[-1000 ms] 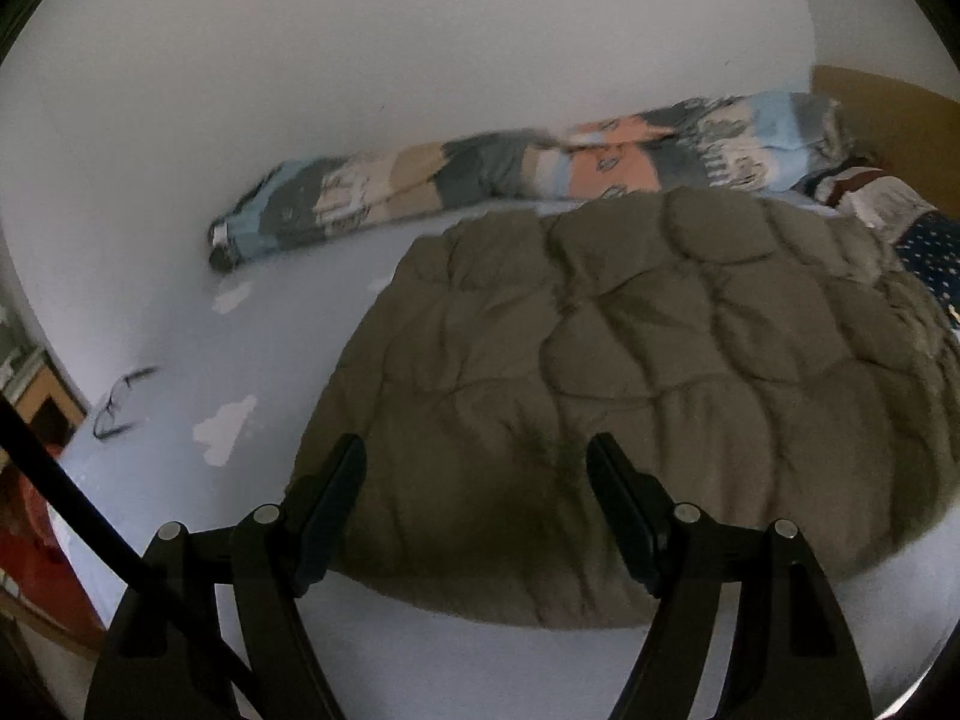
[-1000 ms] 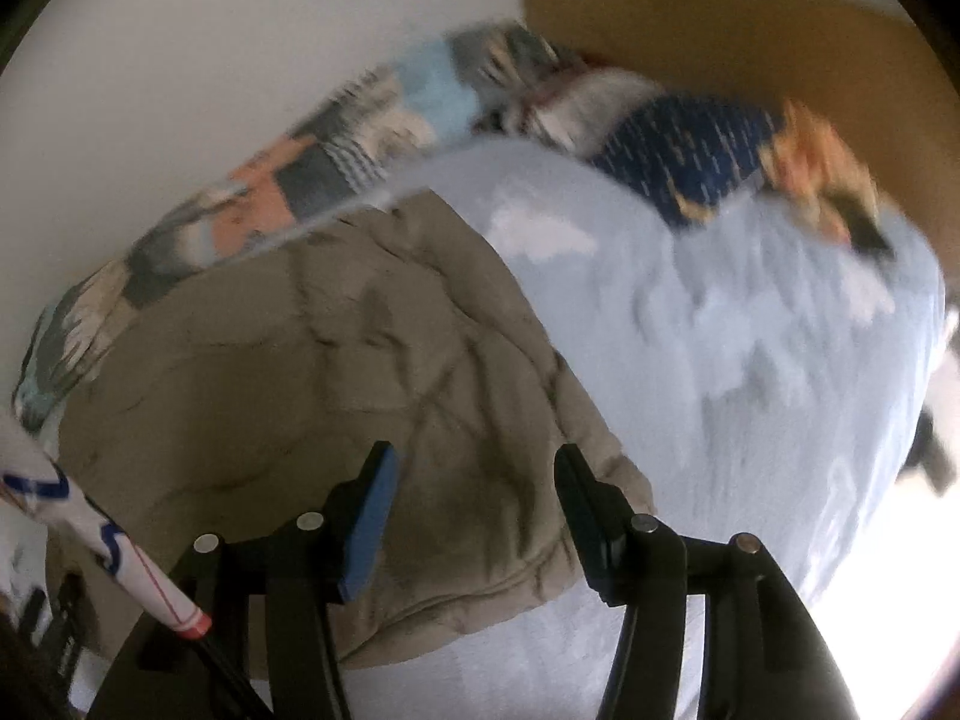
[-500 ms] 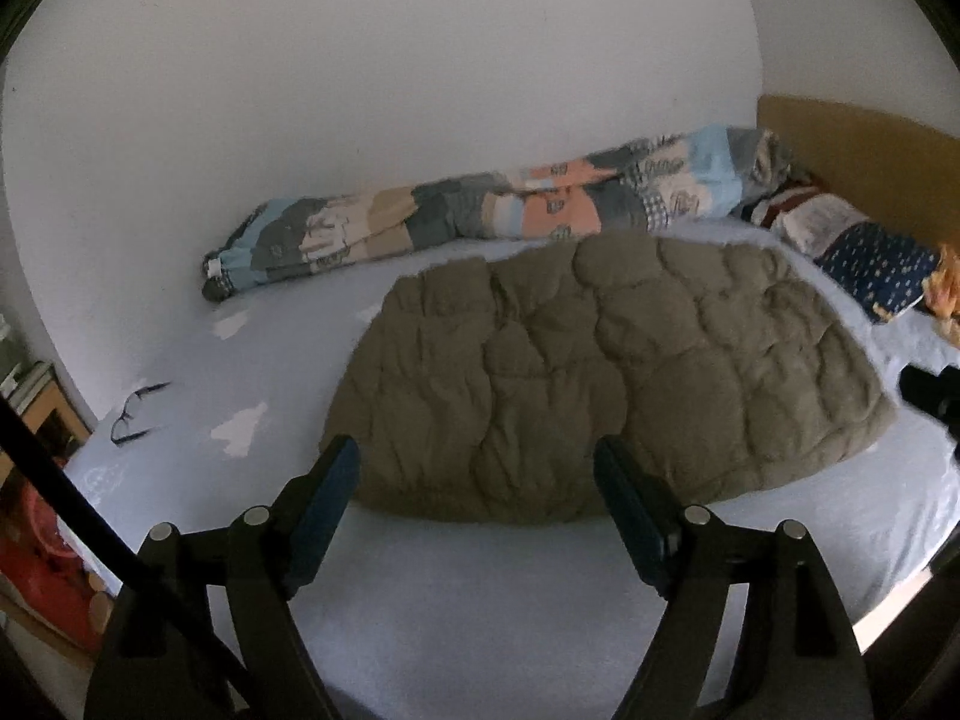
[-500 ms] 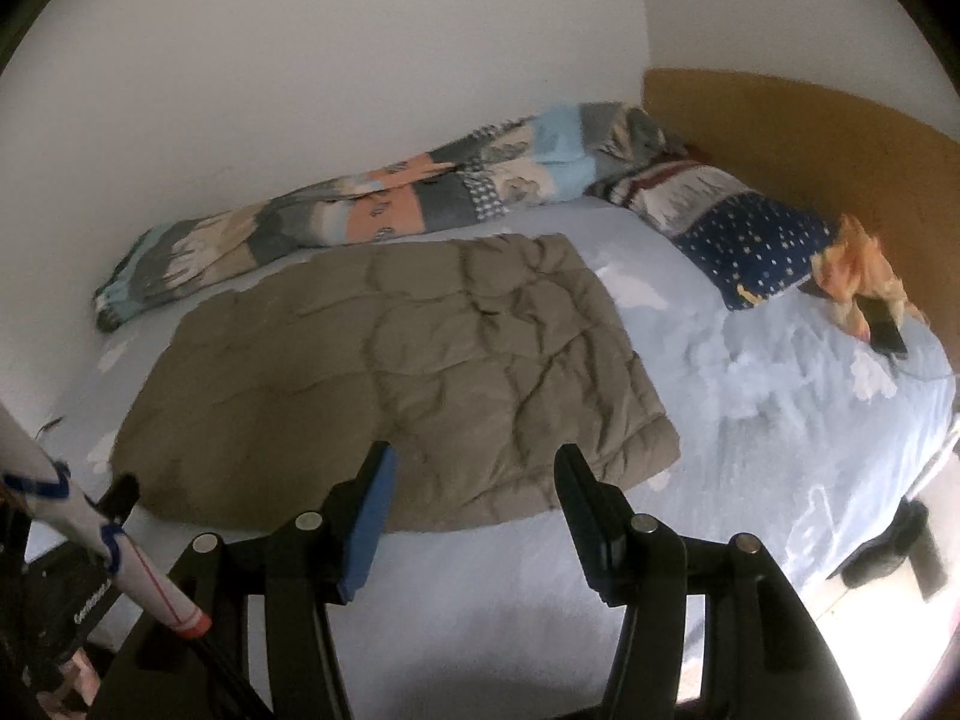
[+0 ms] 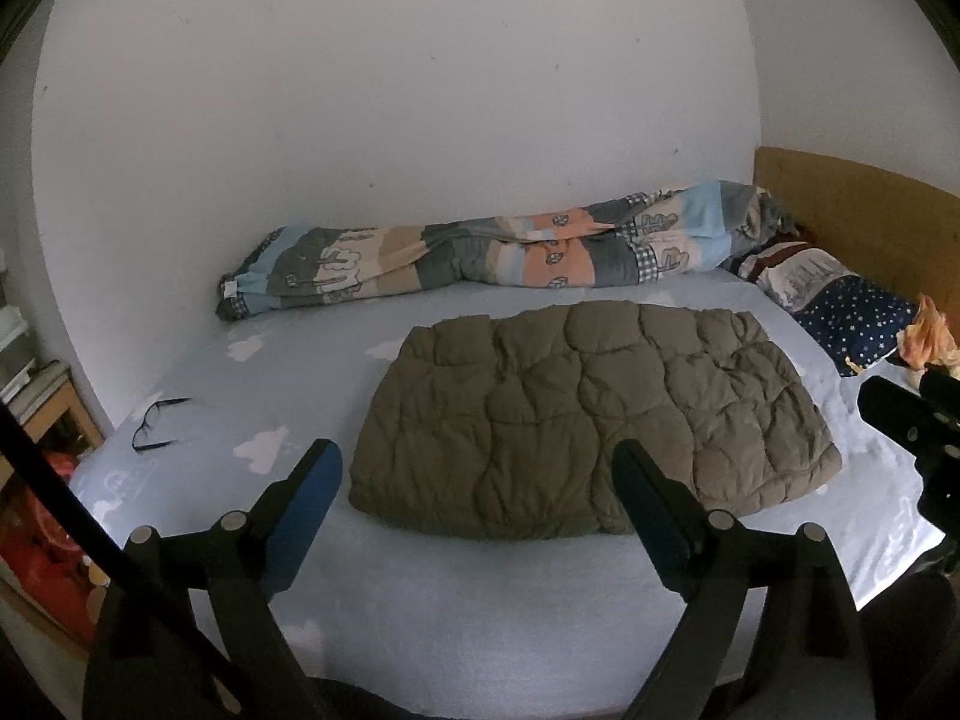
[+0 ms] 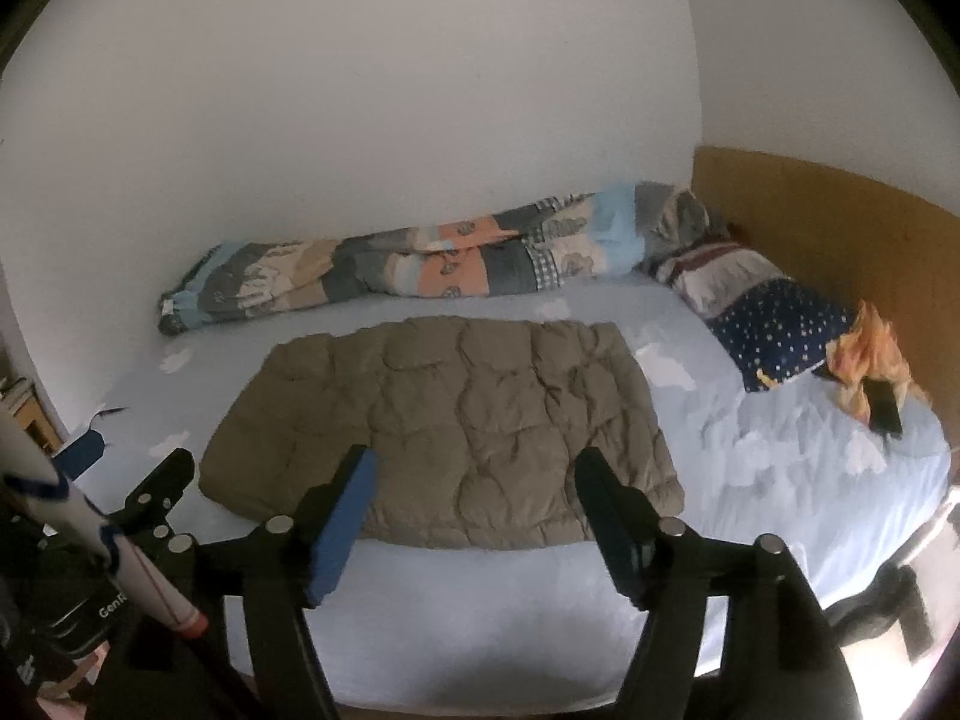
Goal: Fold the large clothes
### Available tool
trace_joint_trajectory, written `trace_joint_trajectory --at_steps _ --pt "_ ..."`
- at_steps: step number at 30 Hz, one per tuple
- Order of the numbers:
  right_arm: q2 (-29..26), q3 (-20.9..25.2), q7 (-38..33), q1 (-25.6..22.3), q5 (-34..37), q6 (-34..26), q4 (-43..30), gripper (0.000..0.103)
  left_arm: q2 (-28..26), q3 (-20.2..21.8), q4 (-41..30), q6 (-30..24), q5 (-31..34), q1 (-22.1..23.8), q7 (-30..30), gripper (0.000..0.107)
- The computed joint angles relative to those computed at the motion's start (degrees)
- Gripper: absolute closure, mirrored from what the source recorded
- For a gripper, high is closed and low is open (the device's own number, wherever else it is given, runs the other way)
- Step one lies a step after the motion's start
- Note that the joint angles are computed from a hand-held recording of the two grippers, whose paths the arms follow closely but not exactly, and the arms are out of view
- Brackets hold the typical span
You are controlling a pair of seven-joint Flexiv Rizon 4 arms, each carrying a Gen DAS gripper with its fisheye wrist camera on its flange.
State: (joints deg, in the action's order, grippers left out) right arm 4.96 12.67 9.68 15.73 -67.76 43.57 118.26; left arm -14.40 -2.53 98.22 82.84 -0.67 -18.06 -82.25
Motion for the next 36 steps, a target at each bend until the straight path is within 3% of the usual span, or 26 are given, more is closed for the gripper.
trace_joint_trajectory --at_steps 12,23,25,28,36 --pt "-1.0 1.2 -3.8 2.8 4.3 -8.6 -2.0 0.023 0.6 2.5 -3.0 -5.7 5.5 -1.4 -6.2 0.015" --pt "-0.7 1.0 -3.6 3.1 4.3 -8.7 -1.8 0.021 1.4 3.6 -4.6 -6.1 14.8 -3.2 -12.9 0.011" --pt "-0.5 0.9 -3.7 3.0 4.3 -8.5 -1.6 0.021 1.5 5.0 -5.5 -5.8 18.5 -4.5 -16.3 0.011" --pt "-0.2 1.0 -3.3 2.8 4.2 -8.3 -1.3 0.021 1.9 4.0 -5.1 -4.4 18.5 -3.8 -16.4 0.01" --pt "0.9 1.4 -2.1 2.3 4.4 -8.2 -0.4 0.021 1.9 1.8 -6.7 -8.4 15.6 -2.8 -14.4 0.009"
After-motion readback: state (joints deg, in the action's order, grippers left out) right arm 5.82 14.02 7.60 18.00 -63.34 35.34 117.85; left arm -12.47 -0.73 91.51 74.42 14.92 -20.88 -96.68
